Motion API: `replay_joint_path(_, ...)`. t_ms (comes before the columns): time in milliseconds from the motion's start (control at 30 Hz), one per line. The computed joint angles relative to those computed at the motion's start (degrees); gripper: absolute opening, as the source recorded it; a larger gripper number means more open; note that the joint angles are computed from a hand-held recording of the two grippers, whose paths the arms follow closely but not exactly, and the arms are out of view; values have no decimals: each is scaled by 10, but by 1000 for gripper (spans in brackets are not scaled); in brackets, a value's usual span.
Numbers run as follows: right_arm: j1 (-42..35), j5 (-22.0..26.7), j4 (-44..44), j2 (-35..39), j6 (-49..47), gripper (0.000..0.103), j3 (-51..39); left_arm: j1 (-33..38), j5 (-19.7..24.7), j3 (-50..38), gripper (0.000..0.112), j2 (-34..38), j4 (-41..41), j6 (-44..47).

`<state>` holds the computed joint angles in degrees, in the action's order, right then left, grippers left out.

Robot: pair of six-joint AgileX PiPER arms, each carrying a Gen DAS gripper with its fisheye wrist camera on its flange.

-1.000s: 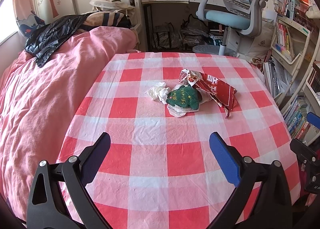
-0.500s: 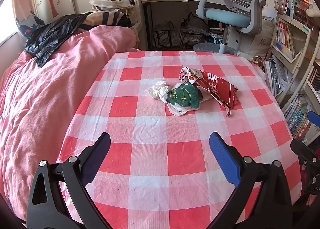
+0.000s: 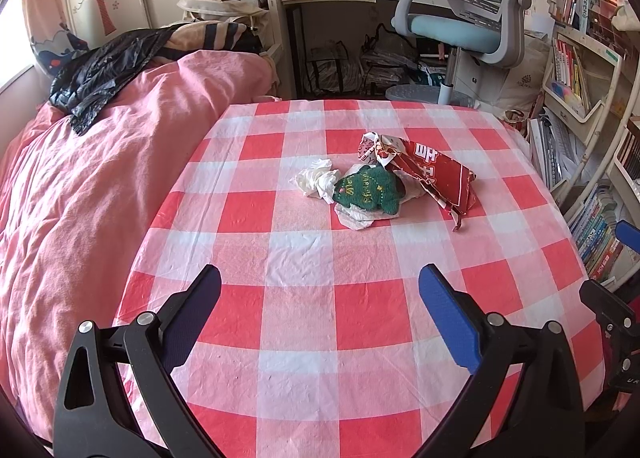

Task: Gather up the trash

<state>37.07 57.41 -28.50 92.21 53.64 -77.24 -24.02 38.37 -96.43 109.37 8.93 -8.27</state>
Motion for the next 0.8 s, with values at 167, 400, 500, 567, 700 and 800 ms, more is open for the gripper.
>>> replay_joint_path(167,2,-1,-1,0,-1,89,3,0,1,-1,95,0,0,1)
replay_joint_path(400,3,0,-1,2,-1,89,1,0,-2,5,95,-2,2,0)
replay_joint_path(500,3,0,-1,2,-1,89,0,0,1,0,95,0,1,0)
replay_joint_path(567,3,0,-1,3,-1,89,-1,-1,0,3,95,-1,1,0)
replay_joint_path(700,3,0,-1,2,-1,89,0,-1,1,2,95,-1,2,0)
replay_joint_path(800,4,1,-1,4,-2,89,-2,-1,1,1,95,0,2,0)
